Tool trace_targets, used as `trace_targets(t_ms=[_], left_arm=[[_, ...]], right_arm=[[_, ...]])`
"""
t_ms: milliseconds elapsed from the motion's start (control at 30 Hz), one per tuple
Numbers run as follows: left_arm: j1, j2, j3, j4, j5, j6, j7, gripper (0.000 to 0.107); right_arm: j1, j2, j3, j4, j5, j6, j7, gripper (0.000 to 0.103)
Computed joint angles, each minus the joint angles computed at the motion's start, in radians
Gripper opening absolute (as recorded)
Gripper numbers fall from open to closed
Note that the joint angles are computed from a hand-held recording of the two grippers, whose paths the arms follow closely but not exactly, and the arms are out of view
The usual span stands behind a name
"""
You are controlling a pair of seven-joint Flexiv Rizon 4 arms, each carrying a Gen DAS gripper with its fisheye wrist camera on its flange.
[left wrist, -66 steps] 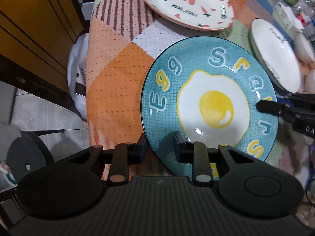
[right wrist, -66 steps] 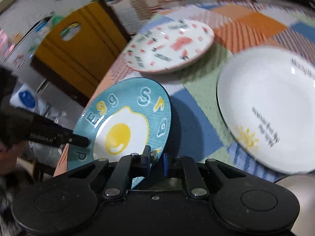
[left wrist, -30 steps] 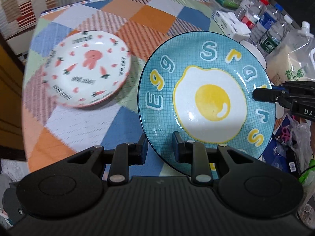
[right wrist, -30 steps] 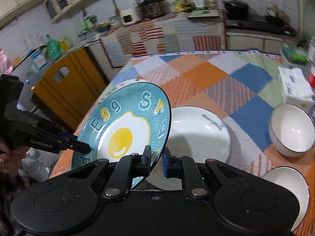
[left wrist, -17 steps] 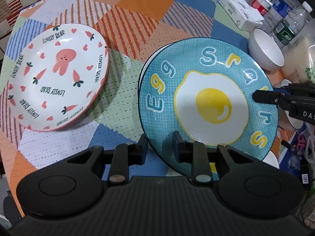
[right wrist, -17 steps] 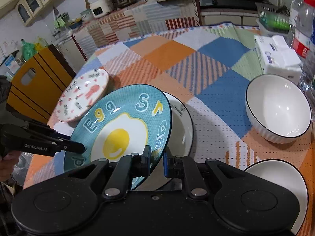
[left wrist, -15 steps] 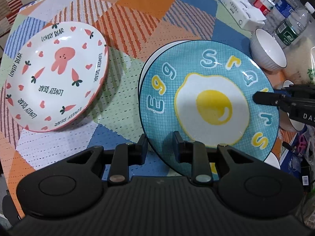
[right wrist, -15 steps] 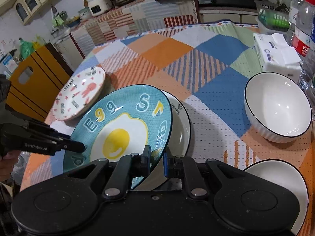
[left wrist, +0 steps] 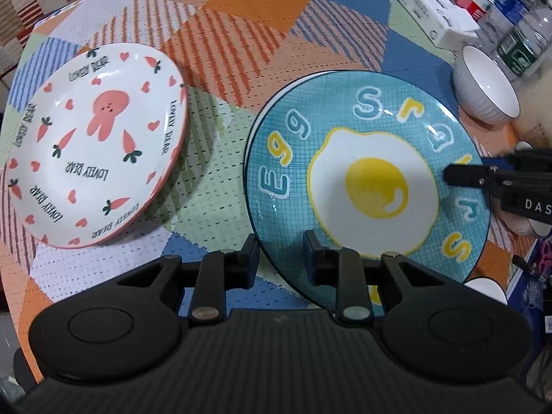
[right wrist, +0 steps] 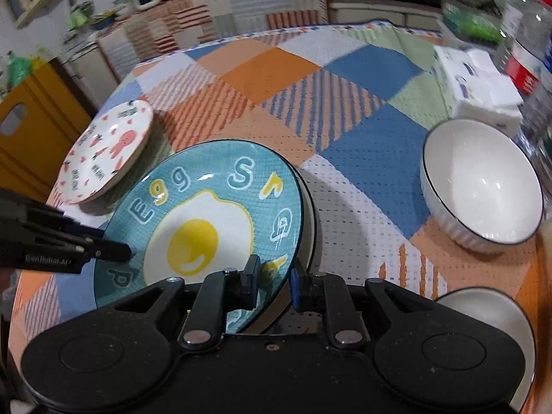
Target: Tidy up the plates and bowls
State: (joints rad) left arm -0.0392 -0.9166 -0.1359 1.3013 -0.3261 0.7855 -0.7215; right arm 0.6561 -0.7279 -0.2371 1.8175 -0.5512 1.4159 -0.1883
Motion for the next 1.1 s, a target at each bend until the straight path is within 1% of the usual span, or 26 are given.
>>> trace_targets(t_ms=[67, 133, 233, 367, 400, 433, 467, 600, 700, 767, 833, 867, 900, 967, 1033, 1100], left_arm=[[-0.004, -0.003, 0.011, -0.021, 0.003, -0.034, -0.026, 0.025], [-0.001, -0.001, 0.01, -0.026, 0.002, -0.04, -0.032, 0.025], [0.007, 0.014, 0.003, -0.011, -0.004, -0.03, -0.026, 0.024], [0.016, 0.041, 0.003, 0.02, -0.008, 0.003, -0.015, 0.024], [0.018, 0.05, 0.004, 0.029, -0.009, 0.01, -0.013, 0.024], [0.022, 0.059, 0.003, 0.038, -0.01, 0.013, -0.01, 0.024], [0.027, 0.069, 0.002, 0.047, -0.013, 0.014, -0.004, 0.024], [0.051, 0.12, -0.005, 0.096, -0.029, 0.016, 0.029, 0.024], [0.071, 0.166, -0.012, 0.142, -0.05, 0.027, 0.066, 0.027], [0.082, 0.198, -0.012, 0.175, -0.062, 0.041, 0.096, 0.029], [0.095, 0.229, -0.013, 0.206, -0.076, 0.052, 0.127, 0.036], [0.101, 0.244, -0.013, 0.22, -0.084, 0.055, 0.141, 0.039], [0.109, 0.258, -0.013, 0.233, -0.095, 0.055, 0.154, 0.04], [0.121, 0.279, -0.011, 0.249, -0.113, 0.05, 0.178, 0.041], [0.13, 0.299, -0.006, 0.269, -0.128, 0.065, 0.203, 0.042], [0.135, 0.31, 0.0, 0.279, -0.138, 0.077, 0.219, 0.046]], right_arm=[[-0.019, 0.0, 0.04, -0.029, 0.032, -0.06, 0.01, 0.022], [-0.019, 0.0, 0.05, -0.052, 0.02, -0.12, 0.009, 0.023], [-0.017, -0.004, 0.055, -0.077, -0.016, -0.188, 0.026, 0.024], [-0.02, -0.003, 0.057, -0.081, -0.062, -0.217, 0.073, 0.024], [-0.016, -0.001, 0.057, -0.087, -0.079, -0.246, 0.075, 0.025], [-0.013, 0.0, 0.066, -0.1, -0.091, -0.3, 0.065, 0.025], [-0.012, 0.003, 0.07, -0.104, -0.11, -0.325, 0.068, 0.025], [-0.016, 0.042, 0.073, -0.075, -0.192, -0.27, 0.138, 0.025], [-0.027, 0.068, 0.097, -0.076, -0.226, -0.236, 0.141, 0.026], [-0.038, 0.081, 0.125, -0.087, -0.228, -0.224, 0.115, 0.028], [-0.041, 0.09, 0.152, -0.108, -0.221, -0.233, 0.078, 0.032], [-0.043, 0.094, 0.166, -0.12, -0.215, -0.237, 0.055, 0.037], [-0.044, 0.096, 0.177, -0.131, -0.209, -0.242, 0.033, 0.042], [-0.043, 0.098, 0.195, -0.155, -0.197, -0.251, -0.009, 0.045], [-0.041, 0.097, 0.208, -0.175, -0.185, -0.251, -0.047, 0.052], [-0.036, 0.094, 0.219, -0.2, -0.174, -0.263, -0.094, 0.059]])
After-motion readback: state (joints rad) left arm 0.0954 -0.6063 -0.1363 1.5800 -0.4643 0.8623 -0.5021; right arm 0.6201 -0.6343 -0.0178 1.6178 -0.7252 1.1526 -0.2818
